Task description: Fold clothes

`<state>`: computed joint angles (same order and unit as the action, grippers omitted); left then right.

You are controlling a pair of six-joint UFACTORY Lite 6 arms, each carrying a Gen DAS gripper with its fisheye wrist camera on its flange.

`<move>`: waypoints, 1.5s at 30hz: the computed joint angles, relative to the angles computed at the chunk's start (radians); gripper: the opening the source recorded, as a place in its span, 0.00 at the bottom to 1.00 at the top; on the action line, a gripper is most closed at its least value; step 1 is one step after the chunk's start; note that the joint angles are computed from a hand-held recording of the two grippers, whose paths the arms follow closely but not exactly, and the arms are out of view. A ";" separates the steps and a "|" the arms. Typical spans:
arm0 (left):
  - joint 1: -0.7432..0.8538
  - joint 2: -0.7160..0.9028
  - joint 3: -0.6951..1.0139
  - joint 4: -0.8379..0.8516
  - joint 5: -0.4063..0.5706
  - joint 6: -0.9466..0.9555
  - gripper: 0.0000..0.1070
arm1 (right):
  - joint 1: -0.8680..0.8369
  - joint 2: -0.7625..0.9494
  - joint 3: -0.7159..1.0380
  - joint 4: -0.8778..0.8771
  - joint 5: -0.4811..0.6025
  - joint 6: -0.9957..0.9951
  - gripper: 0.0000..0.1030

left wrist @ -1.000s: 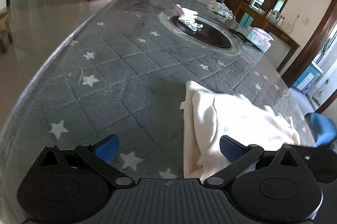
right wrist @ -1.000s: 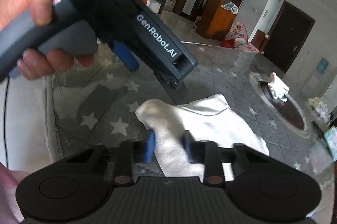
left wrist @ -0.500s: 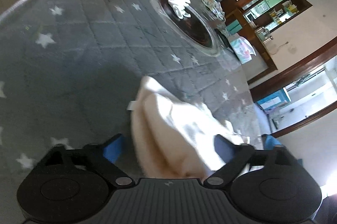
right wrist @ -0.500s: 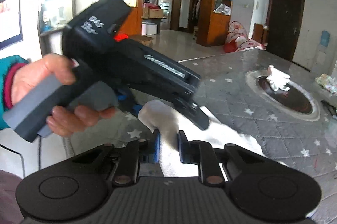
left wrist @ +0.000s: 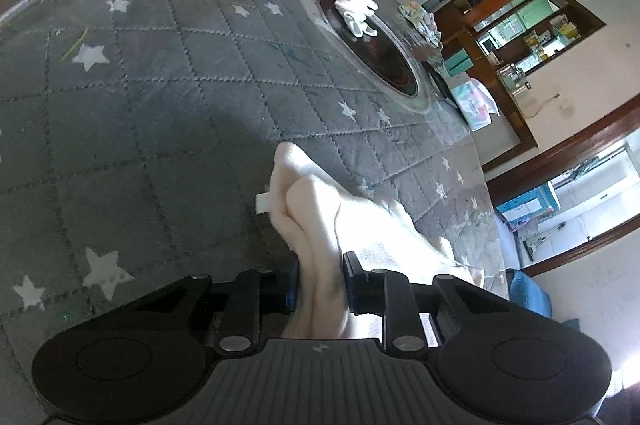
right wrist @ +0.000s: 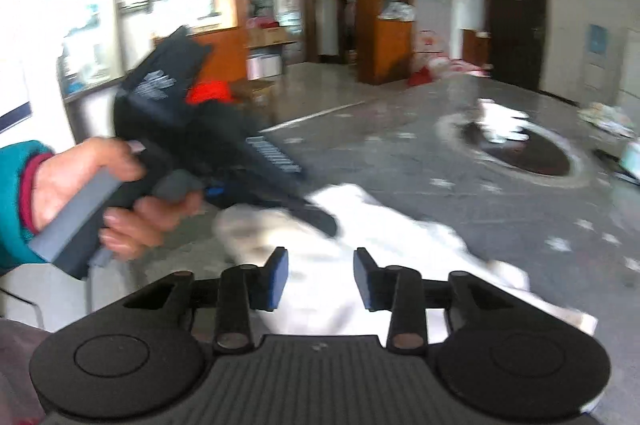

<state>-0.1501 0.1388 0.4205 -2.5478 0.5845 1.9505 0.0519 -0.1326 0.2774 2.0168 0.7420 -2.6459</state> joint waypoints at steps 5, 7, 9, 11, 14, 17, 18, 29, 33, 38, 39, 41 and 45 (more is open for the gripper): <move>-0.042 -0.016 -0.011 -0.098 -0.019 0.097 0.23 | -0.236 0.072 0.043 0.019 -0.003 -0.029 0.44; -0.057 -0.021 -0.013 -0.133 -0.029 0.135 0.23 | -0.318 0.154 0.089 0.047 -0.009 -0.046 0.45; -0.072 -0.025 -0.016 -0.174 -0.035 0.176 0.23 | -0.381 0.237 0.143 0.054 -0.016 -0.039 0.45; -0.088 -0.029 -0.019 -0.213 -0.039 0.208 0.23 | -0.429 0.301 0.186 0.021 -0.011 -0.016 0.46; -0.117 -0.032 -0.016 -0.277 -0.055 0.266 0.23 | -0.466 0.421 0.261 -0.026 0.019 0.043 0.46; -0.140 -0.038 -0.010 -0.328 -0.073 0.319 0.23 | -0.465 0.484 0.299 -0.034 0.054 0.072 0.42; -0.148 -0.041 -0.008 -0.348 -0.080 0.342 0.22 | -0.462 0.492 0.303 -0.044 0.064 0.085 0.36; -0.253 -0.099 0.107 -0.535 -0.204 0.635 0.15 | -0.497 0.372 0.253 -0.109 0.167 0.146 0.10; -0.263 -0.041 0.245 -0.443 -0.254 0.583 0.14 | -0.514 0.309 0.282 -0.120 0.155 0.176 0.10; -0.303 0.082 0.445 -0.427 -0.315 0.596 0.14 | -0.532 0.290 0.364 -0.110 0.122 0.203 0.10; -0.310 0.108 0.487 -0.419 -0.329 0.595 0.14 | -0.534 0.295 0.386 -0.103 0.112 0.205 0.10; -0.325 0.159 0.564 -0.416 -0.355 0.588 0.14 | -0.535 0.311 0.430 -0.081 0.092 0.195 0.10; -0.358 0.278 0.734 -0.444 -0.412 0.614 0.14 | -0.546 0.363 0.521 -0.057 0.050 0.193 0.10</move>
